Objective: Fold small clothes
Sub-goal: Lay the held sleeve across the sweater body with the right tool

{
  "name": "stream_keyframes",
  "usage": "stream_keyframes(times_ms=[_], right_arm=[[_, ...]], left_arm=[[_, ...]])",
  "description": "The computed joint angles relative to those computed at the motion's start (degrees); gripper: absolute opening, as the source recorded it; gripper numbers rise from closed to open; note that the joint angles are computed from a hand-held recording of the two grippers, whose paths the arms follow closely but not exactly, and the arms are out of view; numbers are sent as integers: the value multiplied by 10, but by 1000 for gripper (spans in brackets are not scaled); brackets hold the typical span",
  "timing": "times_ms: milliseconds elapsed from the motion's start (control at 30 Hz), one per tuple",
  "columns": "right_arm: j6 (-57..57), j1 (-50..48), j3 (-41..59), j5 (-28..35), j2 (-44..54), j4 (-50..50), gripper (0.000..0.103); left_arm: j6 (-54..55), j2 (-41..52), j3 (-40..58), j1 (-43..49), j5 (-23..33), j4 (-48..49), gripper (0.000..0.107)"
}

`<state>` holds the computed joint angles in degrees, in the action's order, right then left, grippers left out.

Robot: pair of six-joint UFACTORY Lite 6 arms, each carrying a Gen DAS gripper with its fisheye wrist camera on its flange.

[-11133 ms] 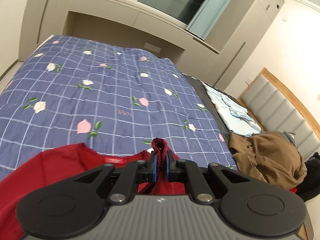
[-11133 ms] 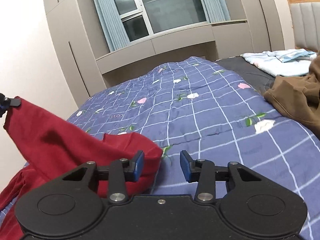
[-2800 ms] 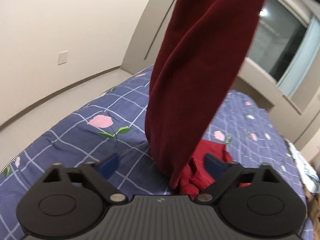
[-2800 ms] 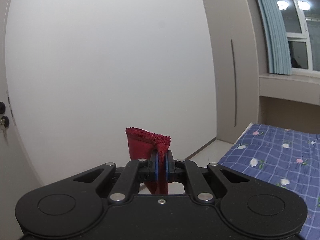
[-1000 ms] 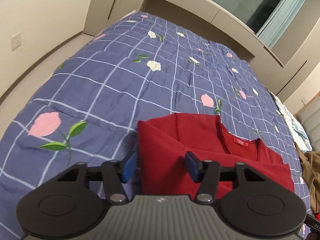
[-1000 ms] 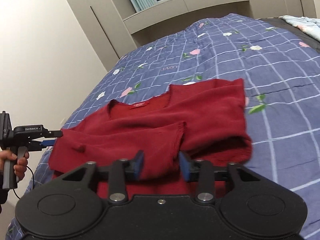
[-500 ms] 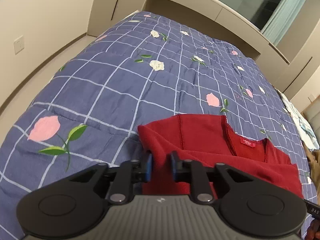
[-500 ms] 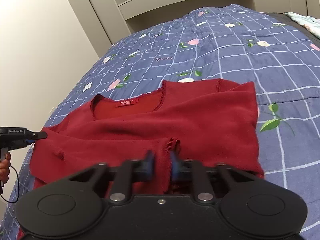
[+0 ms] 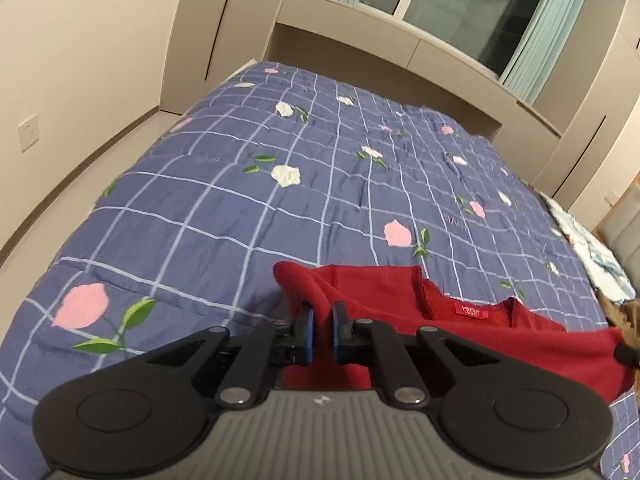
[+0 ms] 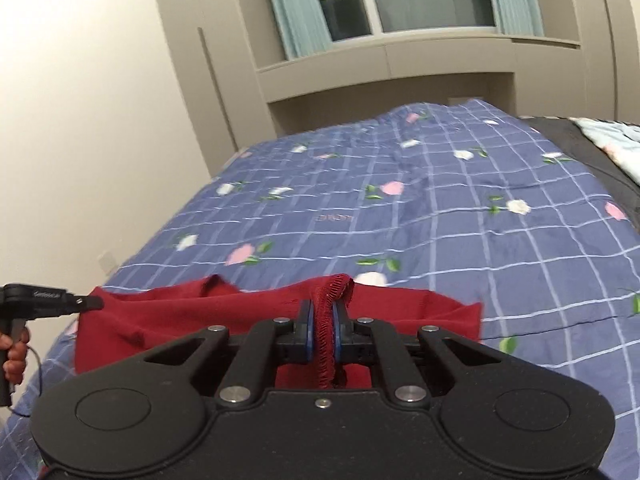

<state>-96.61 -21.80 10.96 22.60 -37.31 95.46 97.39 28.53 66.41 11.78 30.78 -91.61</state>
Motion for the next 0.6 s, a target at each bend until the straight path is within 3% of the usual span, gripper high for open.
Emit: stream_keyframes(times_ms=[133,267,467,600], right_arm=[[-147,-18,39,-14,140,129,9],[-226,-61,43,9,214,189,9],[-247,-89,17,44,213,196,10],[-207,-82,11,15,171,161,10]], left_arm=[[-23,19,11,-25,-20,7,30],[34,-1,-28,-1,1,-37,65],[116,-38,-78,70,26,-29,67],[124,-43,-97,99,42,9,67]])
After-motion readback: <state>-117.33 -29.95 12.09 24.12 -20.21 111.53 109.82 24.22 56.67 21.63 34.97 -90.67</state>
